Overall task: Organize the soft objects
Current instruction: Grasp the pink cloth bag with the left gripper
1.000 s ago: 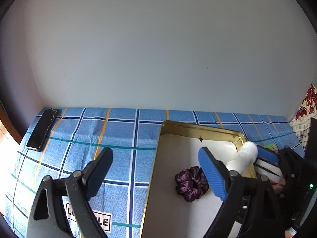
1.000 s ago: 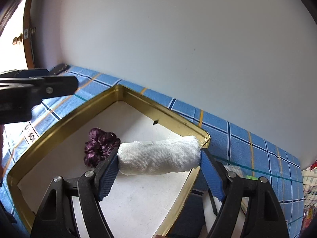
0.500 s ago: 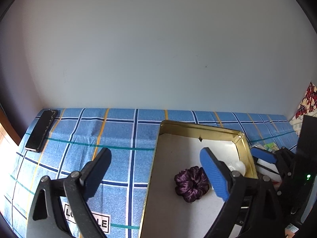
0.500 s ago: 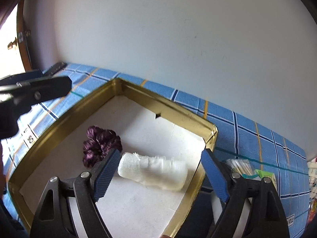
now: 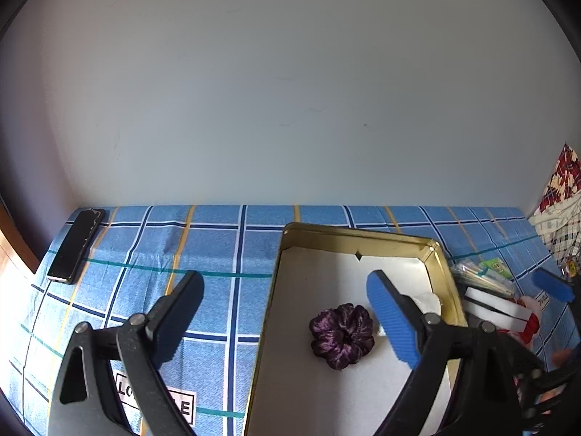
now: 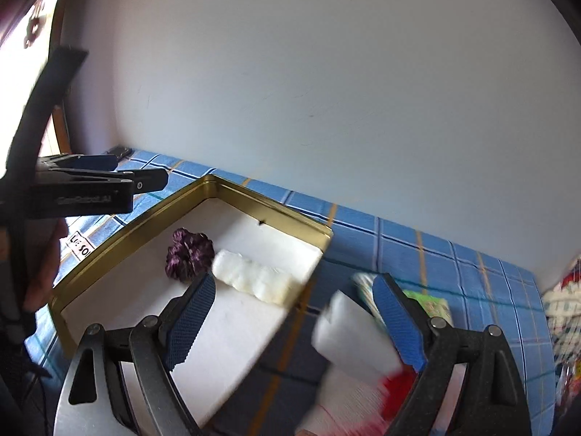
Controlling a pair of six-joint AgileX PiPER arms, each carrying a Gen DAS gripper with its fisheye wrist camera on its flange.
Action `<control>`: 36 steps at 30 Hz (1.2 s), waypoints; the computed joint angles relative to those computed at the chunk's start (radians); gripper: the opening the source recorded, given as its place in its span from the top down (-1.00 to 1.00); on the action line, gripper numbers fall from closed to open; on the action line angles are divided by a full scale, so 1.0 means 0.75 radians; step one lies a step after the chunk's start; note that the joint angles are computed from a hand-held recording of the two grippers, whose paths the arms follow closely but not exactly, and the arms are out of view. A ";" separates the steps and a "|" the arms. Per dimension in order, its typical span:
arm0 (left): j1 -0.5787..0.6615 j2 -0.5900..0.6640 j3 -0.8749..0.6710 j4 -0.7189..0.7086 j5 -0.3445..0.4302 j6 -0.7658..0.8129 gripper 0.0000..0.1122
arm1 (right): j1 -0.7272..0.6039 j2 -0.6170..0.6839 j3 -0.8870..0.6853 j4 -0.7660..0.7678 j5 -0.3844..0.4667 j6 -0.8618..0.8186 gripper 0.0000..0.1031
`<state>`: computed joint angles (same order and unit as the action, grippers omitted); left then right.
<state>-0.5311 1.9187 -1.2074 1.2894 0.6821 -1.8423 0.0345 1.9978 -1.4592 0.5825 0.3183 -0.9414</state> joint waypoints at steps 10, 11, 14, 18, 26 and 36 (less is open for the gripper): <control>-0.127 0.006 0.014 0.034 0.084 -0.096 -0.65 | -0.268 -0.185 0.347 0.769 0.001 -0.724 -0.75; -0.161 0.001 0.041 0.062 0.101 -0.148 -0.65 | -0.295 -0.188 0.373 0.832 0.001 -0.785 -0.75; -0.288 0.006 0.078 0.058 0.150 -0.210 -0.65 | -0.399 -0.200 0.431 0.964 0.037 -0.907 -0.75; -0.455 0.055 0.053 0.072 0.214 -0.270 -0.65 | -0.499 -0.175 0.459 1.105 0.052 -1.023 -0.75; -0.660 0.344 -0.302 -0.042 0.244 -0.080 -0.65 | -0.627 -0.141 0.493 1.247 0.122 -1.198 -0.75; -0.621 0.638 -0.774 -0.385 0.174 0.373 -0.56 | -0.740 -0.105 0.444 1.256 0.201 -1.179 -0.75</control>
<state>-0.9967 2.3973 -1.7879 1.0002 0.8125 -1.5623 -0.5206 1.9187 -1.1262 1.5248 0.4689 -1.8258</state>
